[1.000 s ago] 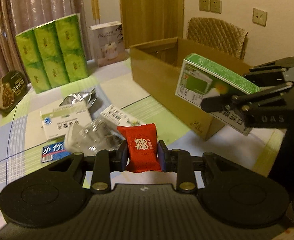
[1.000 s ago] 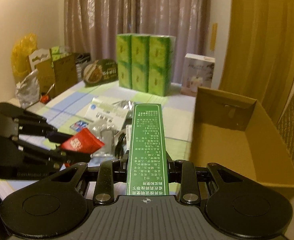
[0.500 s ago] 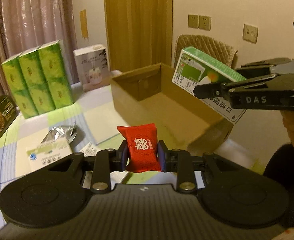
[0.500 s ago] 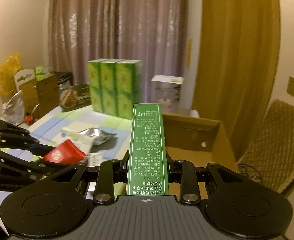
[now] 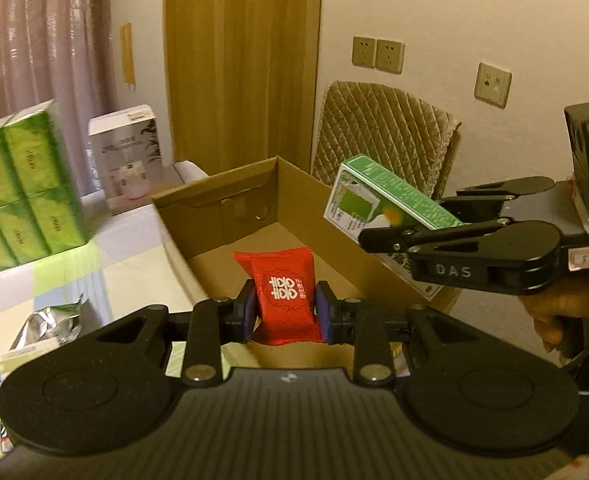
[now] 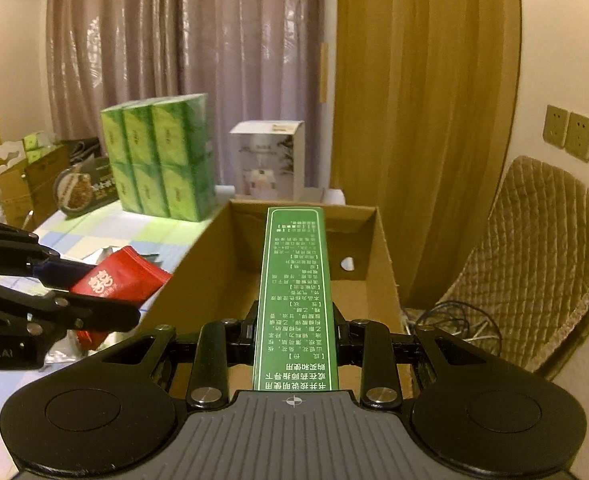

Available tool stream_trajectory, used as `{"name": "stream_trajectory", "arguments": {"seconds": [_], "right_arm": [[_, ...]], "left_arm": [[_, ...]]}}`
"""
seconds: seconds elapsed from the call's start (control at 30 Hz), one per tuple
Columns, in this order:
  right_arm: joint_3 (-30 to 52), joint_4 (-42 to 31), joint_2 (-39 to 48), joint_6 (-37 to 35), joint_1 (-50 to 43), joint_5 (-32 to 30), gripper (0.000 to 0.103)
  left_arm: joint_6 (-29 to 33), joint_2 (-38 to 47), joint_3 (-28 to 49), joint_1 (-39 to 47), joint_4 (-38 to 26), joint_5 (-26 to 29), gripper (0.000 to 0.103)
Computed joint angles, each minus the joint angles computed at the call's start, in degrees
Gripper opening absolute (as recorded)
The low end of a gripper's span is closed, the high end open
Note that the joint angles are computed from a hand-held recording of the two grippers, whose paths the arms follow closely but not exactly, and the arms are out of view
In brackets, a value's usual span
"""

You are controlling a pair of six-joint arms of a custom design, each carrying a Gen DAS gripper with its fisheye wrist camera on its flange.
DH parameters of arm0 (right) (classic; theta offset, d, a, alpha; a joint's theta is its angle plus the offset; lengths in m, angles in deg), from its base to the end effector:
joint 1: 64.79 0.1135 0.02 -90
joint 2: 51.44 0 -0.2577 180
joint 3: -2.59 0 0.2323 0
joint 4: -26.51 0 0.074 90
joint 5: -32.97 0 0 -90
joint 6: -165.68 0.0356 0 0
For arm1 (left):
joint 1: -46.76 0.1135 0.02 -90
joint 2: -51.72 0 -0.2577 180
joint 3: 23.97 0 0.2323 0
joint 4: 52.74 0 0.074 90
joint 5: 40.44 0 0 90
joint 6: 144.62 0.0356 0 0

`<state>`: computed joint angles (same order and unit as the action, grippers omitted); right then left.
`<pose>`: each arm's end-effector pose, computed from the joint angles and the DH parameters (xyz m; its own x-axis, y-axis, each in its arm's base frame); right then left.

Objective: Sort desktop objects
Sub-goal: 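Carry the red packet and green box with both grippers over the cardboard box, then open the left gripper dropping the red packet while the right releases the green box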

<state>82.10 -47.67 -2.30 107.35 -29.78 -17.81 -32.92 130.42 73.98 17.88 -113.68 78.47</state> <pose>0.1154 0.0534 0.3555 -0.5197 0.1326 -0.8440 0.2375 0.9714 0.0063 0.2258 -0.1442 0.3728 -0.2679 0.5174 -0.8127 0.9019 0.4314 -0.0226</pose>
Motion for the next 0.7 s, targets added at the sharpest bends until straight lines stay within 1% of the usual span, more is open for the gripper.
{"name": "stream_trajectory", "arguments": {"seconds": [0.17,0.3,0.7], "right_arm": [[-3.4,4.1,-1.9,-4.4,-7.0,-5.5,0.027],[-5.0,5.3,-2.9,-6.0,-10.6,-8.2,0.027],[-6.4,6.8,-3.4,-8.4,-15.0,-11.9,0.027]], "left_arm": [[-1.5,2.8,-0.6,-3.3,2.8,-2.9,0.025],[-1.6,4.2,-1.7,-5.0,4.6,-4.4,0.025],[-2.0,6.5,-3.1,-7.5,7.5,-6.6,0.026]]}}
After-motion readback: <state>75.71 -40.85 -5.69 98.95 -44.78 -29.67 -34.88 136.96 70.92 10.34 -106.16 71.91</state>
